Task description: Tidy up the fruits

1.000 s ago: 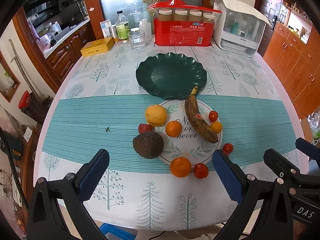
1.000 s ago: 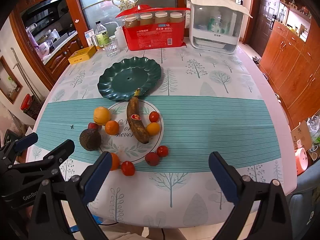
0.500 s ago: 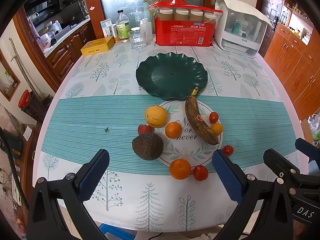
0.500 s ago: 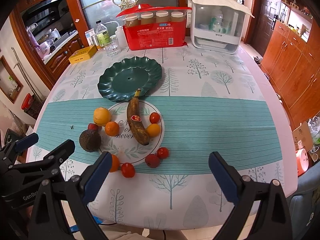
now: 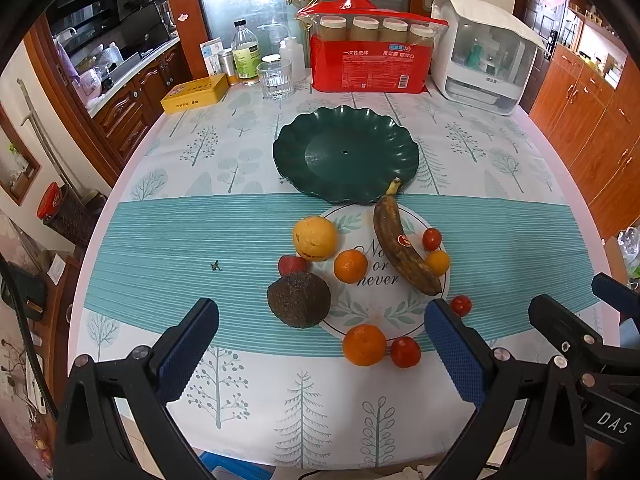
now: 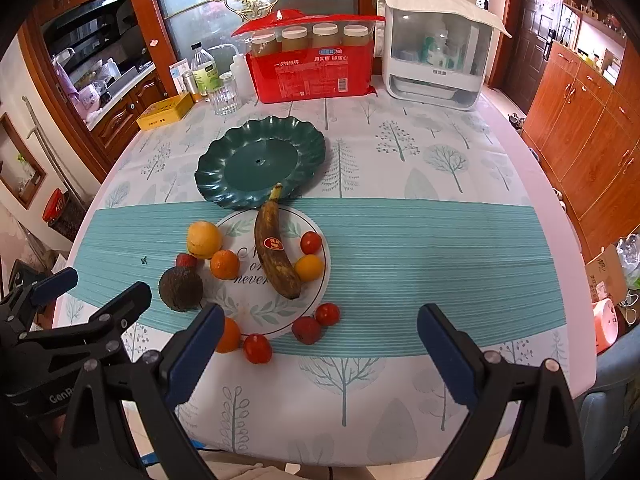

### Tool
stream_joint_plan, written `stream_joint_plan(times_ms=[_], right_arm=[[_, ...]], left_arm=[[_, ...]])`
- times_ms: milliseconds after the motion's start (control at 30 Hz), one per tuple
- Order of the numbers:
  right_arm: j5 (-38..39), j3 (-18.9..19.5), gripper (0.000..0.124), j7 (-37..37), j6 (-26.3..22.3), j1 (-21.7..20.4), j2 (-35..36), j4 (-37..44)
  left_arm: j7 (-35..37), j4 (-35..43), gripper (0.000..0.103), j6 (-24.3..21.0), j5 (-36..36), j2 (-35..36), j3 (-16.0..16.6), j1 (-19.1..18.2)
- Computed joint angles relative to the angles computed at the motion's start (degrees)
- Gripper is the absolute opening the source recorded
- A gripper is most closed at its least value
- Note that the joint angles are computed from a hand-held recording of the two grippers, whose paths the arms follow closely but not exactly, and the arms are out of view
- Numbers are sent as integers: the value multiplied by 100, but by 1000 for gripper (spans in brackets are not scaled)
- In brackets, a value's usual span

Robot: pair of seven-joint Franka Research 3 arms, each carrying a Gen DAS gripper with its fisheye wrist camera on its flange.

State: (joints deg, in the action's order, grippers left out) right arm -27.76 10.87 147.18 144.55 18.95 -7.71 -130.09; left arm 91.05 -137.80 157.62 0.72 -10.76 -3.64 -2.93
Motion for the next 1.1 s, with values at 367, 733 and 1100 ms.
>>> stream_joint_plan(times_ms=[367, 733, 1100], right_arm=[[-33, 5, 98, 79, -121, 60, 168, 190], [126, -156, 97, 365, -225, 358, 664, 568], [472, -292, 96, 630, -84, 626, 1060, 728]], left_arm=[[238, 242, 102, -182, -76, 215, 43, 51], [873, 677, 102, -546, -195, 644, 20, 272], [1627, 912, 102, -755, -493, 1031, -13, 516]])
